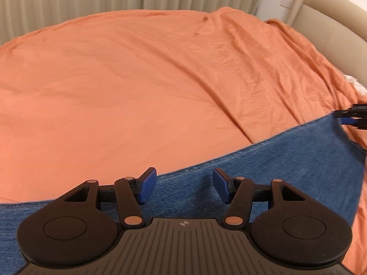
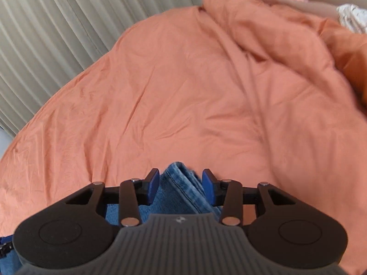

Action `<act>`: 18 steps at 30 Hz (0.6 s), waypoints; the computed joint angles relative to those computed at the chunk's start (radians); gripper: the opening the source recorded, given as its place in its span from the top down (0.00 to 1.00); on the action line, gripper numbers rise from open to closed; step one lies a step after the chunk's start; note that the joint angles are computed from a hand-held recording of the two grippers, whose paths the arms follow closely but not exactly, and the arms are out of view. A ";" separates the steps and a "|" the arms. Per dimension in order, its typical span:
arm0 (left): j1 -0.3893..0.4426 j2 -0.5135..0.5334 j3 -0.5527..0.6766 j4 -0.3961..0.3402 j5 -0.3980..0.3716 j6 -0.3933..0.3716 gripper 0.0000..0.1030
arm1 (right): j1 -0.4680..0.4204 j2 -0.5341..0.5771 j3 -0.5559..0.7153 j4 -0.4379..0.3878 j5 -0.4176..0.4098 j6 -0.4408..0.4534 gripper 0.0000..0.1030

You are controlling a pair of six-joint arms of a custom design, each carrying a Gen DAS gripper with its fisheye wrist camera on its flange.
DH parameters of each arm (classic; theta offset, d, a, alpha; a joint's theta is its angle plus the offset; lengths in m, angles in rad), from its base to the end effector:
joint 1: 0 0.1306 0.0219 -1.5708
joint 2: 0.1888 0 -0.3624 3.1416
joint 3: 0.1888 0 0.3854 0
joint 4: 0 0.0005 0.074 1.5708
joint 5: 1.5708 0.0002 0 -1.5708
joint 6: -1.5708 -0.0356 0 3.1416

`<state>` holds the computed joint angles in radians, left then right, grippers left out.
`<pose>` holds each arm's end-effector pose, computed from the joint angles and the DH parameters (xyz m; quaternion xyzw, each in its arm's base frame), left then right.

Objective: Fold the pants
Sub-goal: 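Grasp the leg hem of the jeans with the right gripper, then lift the hem with the right gripper and carry it toward the waistband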

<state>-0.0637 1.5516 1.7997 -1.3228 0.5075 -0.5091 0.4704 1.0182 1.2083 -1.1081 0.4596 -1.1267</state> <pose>0.5044 -0.0500 0.4899 0.3242 0.8827 -0.1849 0.2855 0.3065 0.1376 0.4579 0.3664 0.8495 0.0731 0.3724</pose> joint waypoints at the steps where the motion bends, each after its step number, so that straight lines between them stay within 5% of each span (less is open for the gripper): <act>1: 0.001 0.006 0.008 -0.014 0.016 -0.015 0.36 | -0.002 0.027 0.022 -0.040 0.003 0.016 0.85; 2: -0.001 0.009 0.011 -0.021 0.026 -0.024 0.36 | 0.005 0.064 0.057 -0.110 0.039 0.015 1.00; 5: -0.008 0.017 0.018 -0.043 0.059 -0.038 0.36 | 0.008 0.109 0.100 -0.253 0.143 -0.063 1.00; 11: -0.029 -0.011 -0.019 -0.034 0.082 -0.057 0.36 | 0.035 -0.035 0.026 -0.212 0.098 -0.135 0.99; 13: -0.036 -0.029 -0.038 -0.026 0.067 -0.072 0.38 | 0.086 -0.078 0.019 -0.218 0.091 -0.182 0.93; 15: -0.040 -0.039 -0.045 -0.034 0.064 -0.089 0.40 | 0.160 -0.117 0.013 -0.236 0.106 -0.264 0.76; 18: -0.050 -0.071 -0.074 -0.004 0.031 -0.082 0.41 | 0.309 -0.145 0.009 -0.277 0.174 -0.452 0.62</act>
